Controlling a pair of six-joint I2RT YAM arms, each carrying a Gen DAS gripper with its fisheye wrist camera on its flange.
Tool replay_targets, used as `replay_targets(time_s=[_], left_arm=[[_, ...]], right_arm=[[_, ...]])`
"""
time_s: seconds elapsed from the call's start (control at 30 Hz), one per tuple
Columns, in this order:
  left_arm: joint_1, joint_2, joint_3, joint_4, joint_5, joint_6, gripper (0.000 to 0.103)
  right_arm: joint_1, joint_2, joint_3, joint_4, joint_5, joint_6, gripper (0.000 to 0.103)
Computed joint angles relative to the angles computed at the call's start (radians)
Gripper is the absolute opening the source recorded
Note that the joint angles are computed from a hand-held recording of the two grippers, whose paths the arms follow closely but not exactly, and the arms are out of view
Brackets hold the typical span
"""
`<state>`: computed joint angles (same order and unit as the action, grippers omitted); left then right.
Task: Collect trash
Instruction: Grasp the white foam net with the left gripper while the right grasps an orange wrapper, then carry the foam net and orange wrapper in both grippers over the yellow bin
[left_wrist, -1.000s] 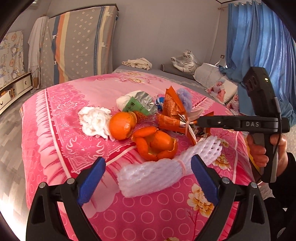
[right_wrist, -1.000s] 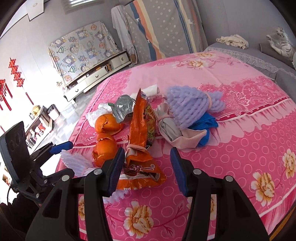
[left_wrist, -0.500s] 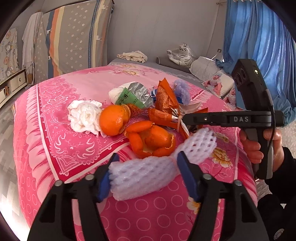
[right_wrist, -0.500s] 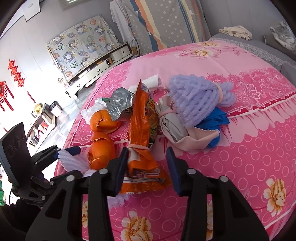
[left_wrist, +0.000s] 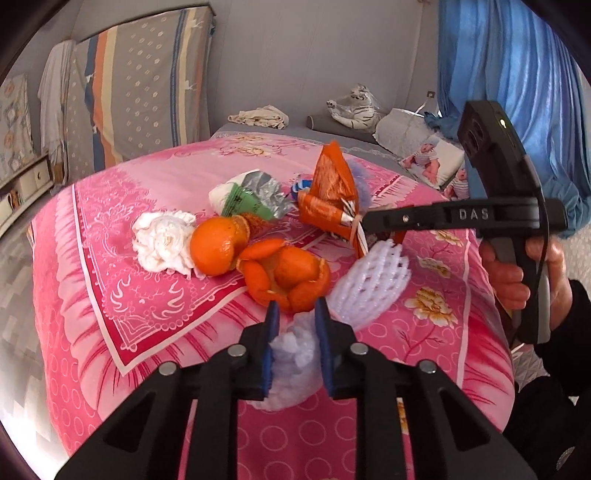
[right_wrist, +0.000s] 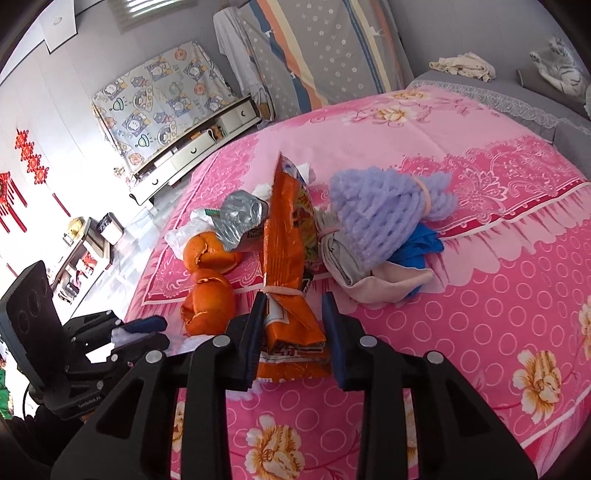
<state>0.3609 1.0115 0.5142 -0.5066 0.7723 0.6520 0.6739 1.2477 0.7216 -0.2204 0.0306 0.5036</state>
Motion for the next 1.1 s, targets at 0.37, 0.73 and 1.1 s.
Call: replay_targets(time_s=[0.37, 0.73, 1.1], left_arm=[[0.126, -0.078, 0.069, -0.227, 0.096, 0.146, 0.017], [0.257, -0.127, 0.131, -0.395, 0.176, 0.243, 0.017], [0.174, -0.228, 0.139, -0.362, 0.146, 0.085, 0.017]], right_arm=[[0.060, -0.161, -0.022, -0.068, 0.107, 0.025, 0.029], [0.075, -0.304, -0.029, -0.146, 0.181, 0.037, 0.029], [0.066, -0.448, -0.041, -0.240, 0.233, 0.051, 0.029]])
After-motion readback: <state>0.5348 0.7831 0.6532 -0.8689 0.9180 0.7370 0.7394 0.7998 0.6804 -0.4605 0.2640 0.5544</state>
